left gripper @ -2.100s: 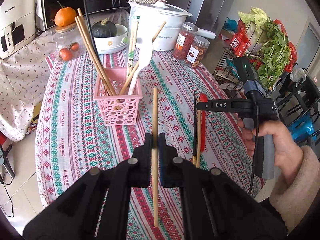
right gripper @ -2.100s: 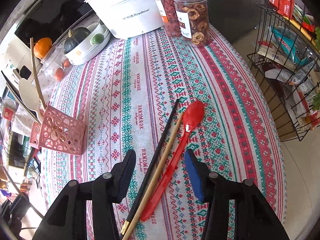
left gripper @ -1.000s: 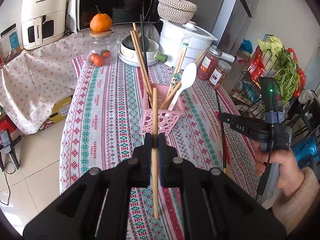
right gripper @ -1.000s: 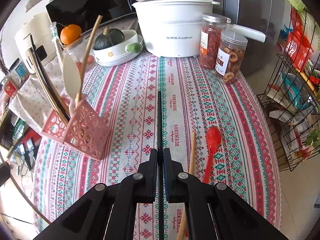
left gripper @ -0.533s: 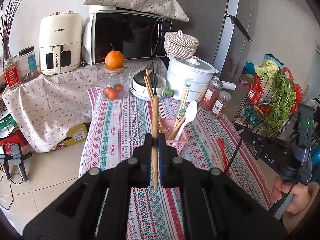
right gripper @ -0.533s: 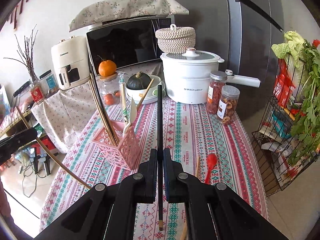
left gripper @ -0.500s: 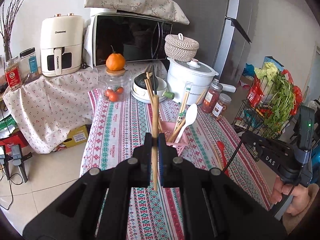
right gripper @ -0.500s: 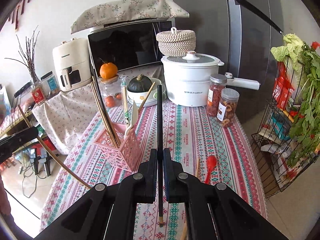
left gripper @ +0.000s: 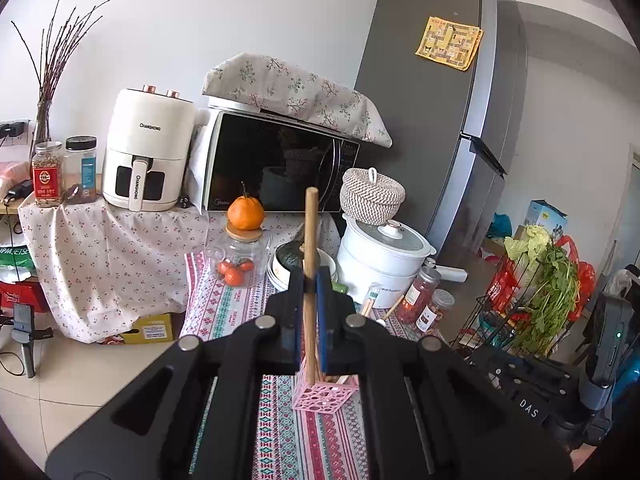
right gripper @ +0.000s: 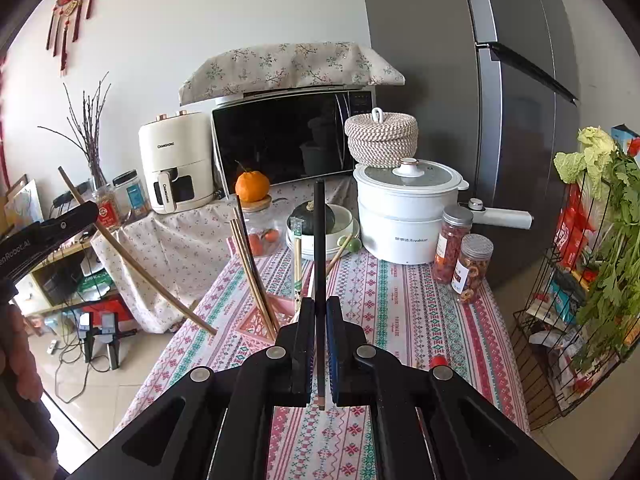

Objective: Organize utensils
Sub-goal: 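Lower both chopsticks into the pink basket and open both tools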

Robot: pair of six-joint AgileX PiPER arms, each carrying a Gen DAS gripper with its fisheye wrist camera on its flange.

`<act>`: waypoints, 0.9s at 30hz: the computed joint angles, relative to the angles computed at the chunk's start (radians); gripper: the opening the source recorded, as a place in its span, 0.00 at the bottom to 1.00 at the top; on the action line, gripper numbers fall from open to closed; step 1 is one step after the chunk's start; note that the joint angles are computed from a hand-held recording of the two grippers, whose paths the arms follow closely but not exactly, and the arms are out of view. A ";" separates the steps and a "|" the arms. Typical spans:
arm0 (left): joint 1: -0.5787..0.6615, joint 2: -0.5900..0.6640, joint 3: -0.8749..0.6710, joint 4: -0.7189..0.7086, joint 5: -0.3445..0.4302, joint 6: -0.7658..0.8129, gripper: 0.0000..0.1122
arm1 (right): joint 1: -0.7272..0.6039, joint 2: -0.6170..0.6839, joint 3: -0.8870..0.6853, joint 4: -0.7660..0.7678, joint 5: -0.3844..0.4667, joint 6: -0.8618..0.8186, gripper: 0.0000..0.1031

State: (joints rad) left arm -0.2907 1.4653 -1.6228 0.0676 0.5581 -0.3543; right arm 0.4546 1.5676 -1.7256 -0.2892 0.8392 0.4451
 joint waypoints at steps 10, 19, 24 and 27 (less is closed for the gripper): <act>-0.063 0.122 -0.064 0.094 -0.028 -0.042 0.06 | 0.017 0.020 -0.032 0.007 0.001 -0.006 0.05; -0.103 0.222 -0.121 0.235 -0.001 -0.101 0.06 | 0.020 0.030 -0.077 0.023 -0.004 0.000 0.05; -0.069 0.297 -0.194 0.079 0.062 0.012 0.11 | 0.029 0.047 -0.116 0.006 -0.007 0.019 0.05; -0.048 0.307 -0.203 -0.011 0.081 0.041 0.35 | 0.028 0.067 -0.146 0.012 -0.005 0.025 0.05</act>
State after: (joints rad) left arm -0.3387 1.7718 -1.8260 0.0569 0.6387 -0.3134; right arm 0.4828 1.6344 -1.8716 -0.2771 0.8339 0.4698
